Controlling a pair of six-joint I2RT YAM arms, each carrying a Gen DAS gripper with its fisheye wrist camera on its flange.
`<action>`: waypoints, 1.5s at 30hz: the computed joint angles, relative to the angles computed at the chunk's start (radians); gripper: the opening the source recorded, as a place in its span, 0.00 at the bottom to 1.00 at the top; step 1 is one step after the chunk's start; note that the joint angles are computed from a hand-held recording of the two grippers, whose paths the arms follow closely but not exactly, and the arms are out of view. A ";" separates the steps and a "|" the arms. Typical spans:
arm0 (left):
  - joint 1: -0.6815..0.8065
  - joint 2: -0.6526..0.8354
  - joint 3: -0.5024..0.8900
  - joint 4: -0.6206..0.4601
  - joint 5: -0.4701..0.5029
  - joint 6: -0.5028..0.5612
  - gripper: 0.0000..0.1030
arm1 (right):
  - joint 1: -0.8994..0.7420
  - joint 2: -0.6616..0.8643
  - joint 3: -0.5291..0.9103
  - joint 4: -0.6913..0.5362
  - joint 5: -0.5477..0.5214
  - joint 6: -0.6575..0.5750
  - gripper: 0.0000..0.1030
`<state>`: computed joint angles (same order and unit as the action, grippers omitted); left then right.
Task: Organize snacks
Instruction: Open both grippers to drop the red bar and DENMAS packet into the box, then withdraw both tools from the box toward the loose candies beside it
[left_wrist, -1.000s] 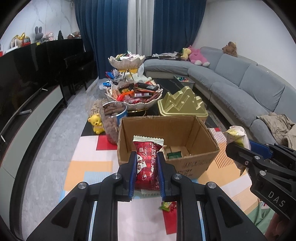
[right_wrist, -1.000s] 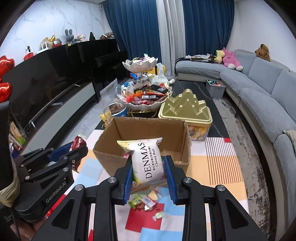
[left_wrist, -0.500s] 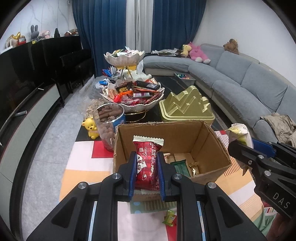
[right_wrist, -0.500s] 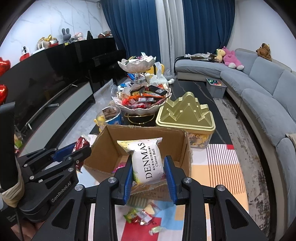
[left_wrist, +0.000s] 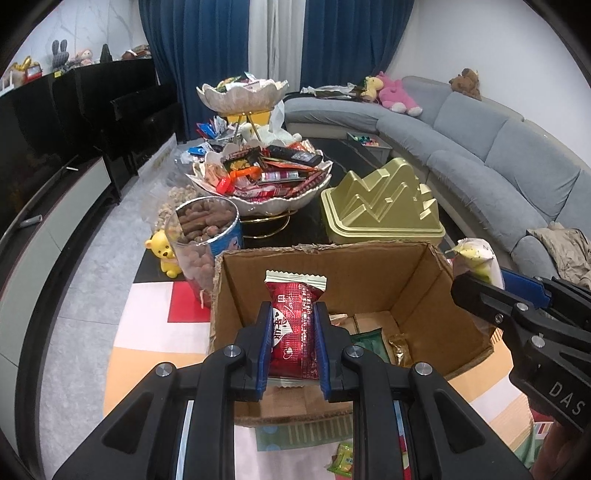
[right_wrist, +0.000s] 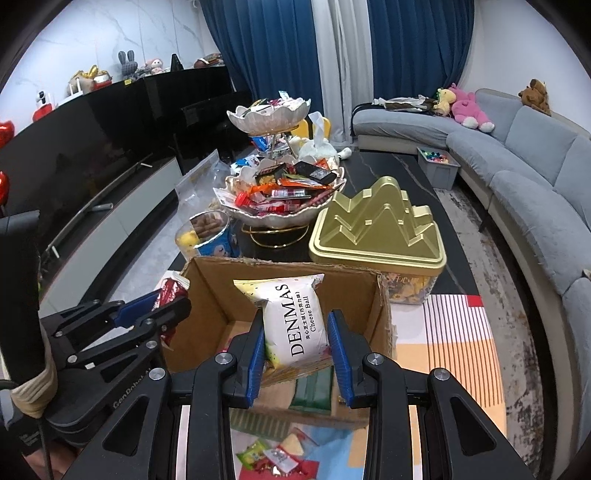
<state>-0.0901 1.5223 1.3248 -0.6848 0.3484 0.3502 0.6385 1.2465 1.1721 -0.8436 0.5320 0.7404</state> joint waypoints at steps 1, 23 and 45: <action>-0.001 0.005 0.000 0.002 -0.002 0.001 0.22 | -0.012 0.001 -0.005 0.013 -0.011 -0.011 0.33; 0.028 -0.059 -0.041 0.015 -0.014 0.017 0.72 | 0.061 -0.009 0.040 -0.068 0.121 0.020 0.69; 0.073 -0.250 -0.105 -0.060 0.020 0.067 0.75 | 0.273 -0.047 0.125 -0.325 0.284 0.257 0.69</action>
<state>-0.0172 1.2726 1.2202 -0.7450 0.3685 0.4171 0.9115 1.1998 1.2967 -1.1685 0.8157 0.9970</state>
